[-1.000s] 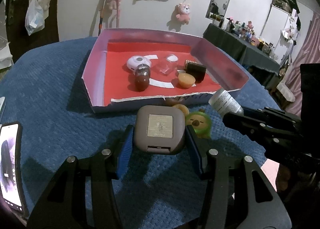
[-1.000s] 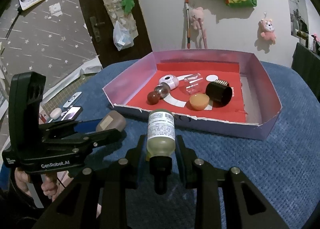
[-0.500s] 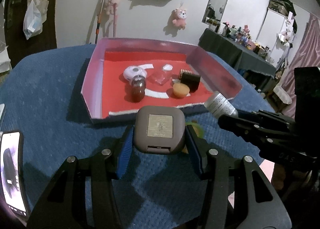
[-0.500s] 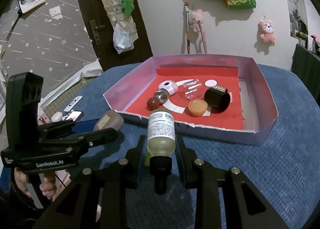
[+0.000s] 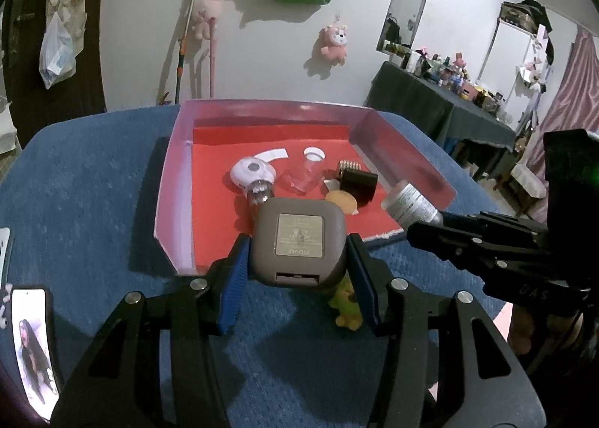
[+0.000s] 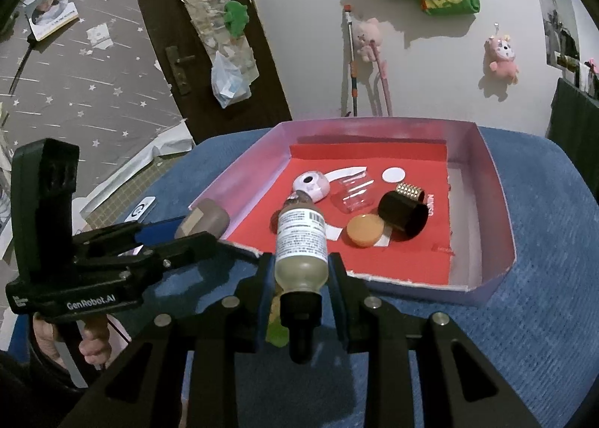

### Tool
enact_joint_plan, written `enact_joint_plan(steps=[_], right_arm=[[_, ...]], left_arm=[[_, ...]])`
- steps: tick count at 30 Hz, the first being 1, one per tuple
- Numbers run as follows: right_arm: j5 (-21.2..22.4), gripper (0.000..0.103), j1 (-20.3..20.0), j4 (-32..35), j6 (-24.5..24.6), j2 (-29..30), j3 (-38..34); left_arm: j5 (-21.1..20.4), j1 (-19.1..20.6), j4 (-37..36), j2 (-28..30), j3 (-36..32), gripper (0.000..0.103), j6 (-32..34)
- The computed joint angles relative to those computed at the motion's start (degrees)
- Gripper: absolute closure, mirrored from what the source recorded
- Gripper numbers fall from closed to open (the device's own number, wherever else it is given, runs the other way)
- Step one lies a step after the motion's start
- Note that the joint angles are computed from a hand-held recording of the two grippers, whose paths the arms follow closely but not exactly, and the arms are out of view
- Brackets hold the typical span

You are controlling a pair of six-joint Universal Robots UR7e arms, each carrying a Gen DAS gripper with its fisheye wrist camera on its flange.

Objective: Organize rigid objects
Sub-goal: 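Carry the gray case and dropper bottle over the red box with both tools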

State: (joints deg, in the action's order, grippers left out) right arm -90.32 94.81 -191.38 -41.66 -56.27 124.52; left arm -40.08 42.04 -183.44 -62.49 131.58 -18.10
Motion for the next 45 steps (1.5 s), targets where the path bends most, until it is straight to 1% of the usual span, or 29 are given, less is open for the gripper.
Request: enact_joint_plan(steps=[4,18,26,31,45], right_arm=[[-0.5,0.073,0.3,1.3,0.3,0.4,-1.4],[-0.9,0.073,0.7,5.5,1.5,1.9,-5.7],[-1.4,0.073,0.5,9.9,2.8,3.2,-8.8],[-2.5,0.073,0.6,11.8,2.6,4.3,-10.4],[-3.9,0.073,0.5,16.9,5.1,6.5,-14.4]], left_arm=[[0.1,0.9,0.5,0.1,-1.4,0.054,1.0],[-2.1,3.7,2.5,1.6,-5.3,0.054,2.8],[-3.3,5.7,4.8,2.3,-7.6,0.054,3.0],[-4.5,7.1,5.5,3.0,-8.8,0.054,3.2],[-7.8,10.8,12.3,4.9,-13.0,0.054,1.8]])
